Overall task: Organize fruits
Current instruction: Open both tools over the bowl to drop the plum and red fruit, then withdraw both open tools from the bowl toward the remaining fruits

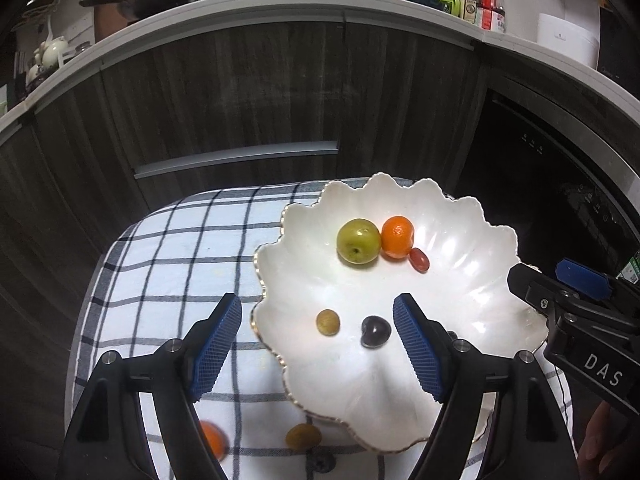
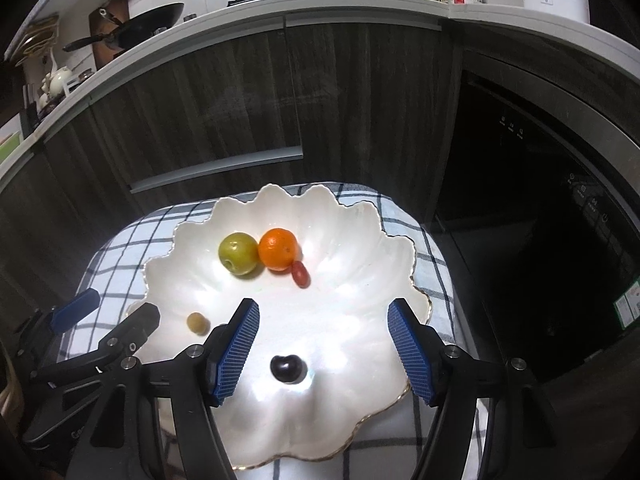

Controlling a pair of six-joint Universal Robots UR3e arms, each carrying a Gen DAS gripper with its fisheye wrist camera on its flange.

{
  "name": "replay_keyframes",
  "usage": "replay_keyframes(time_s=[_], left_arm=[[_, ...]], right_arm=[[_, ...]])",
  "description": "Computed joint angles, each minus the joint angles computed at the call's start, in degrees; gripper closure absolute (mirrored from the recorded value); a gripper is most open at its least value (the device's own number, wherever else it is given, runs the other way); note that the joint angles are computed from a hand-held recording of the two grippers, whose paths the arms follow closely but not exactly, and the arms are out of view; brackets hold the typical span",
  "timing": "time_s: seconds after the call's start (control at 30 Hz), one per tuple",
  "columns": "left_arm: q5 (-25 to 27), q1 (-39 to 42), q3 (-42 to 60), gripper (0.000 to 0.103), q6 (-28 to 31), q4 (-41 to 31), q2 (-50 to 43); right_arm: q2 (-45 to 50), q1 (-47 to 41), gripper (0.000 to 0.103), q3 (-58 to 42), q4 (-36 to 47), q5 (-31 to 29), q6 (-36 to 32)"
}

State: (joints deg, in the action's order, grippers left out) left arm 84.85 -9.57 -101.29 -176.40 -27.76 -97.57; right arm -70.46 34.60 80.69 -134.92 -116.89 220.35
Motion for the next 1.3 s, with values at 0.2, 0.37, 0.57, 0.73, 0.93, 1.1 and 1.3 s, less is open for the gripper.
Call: replay_keyframes(time_s=[0.2,0.37,0.57,0.73,0.93,1.1,1.3], left_arm=[[-0.8,1.8,-2.2,0.025,1.2,-0.7,3.4],[-2.0,3.8,-4.2,0.025,2.5,-1.1,6.6],[-3.7,6.9,-7.4,0.025,4.4,-1.9,11.1],[-5.3,10.0,-10.1,0.025,6.0,-2.8,14.7],[-7.8,14.5,-13.3,0.025,8.3,-4.1,19.3],[-10.4,18.6,-15.9,0.025,10.5,-5.7,23.4],[-13.7,23.6,-18.8,0.025,13.5,-8.0,28.3]], right_arm=[[0.8,2.1,0.035,-3.1,2.3,-1.5,0.9],[1.8,3.9,0.035,-5.9,4.4,-3.0,1.8],[3.7,6.0,0.035,-10.3,7.2,-4.1,2.7],[6.0,7.8,0.035,-14.7,9.6,-5.2,3.2],[9.3,10.1,0.035,-20.6,12.6,-6.3,3.9],[12.1,11.9,0.035,-25.6,15.4,-7.4,4.2],[15.4,13.8,0.035,-31.6,18.8,-8.2,4.8]])
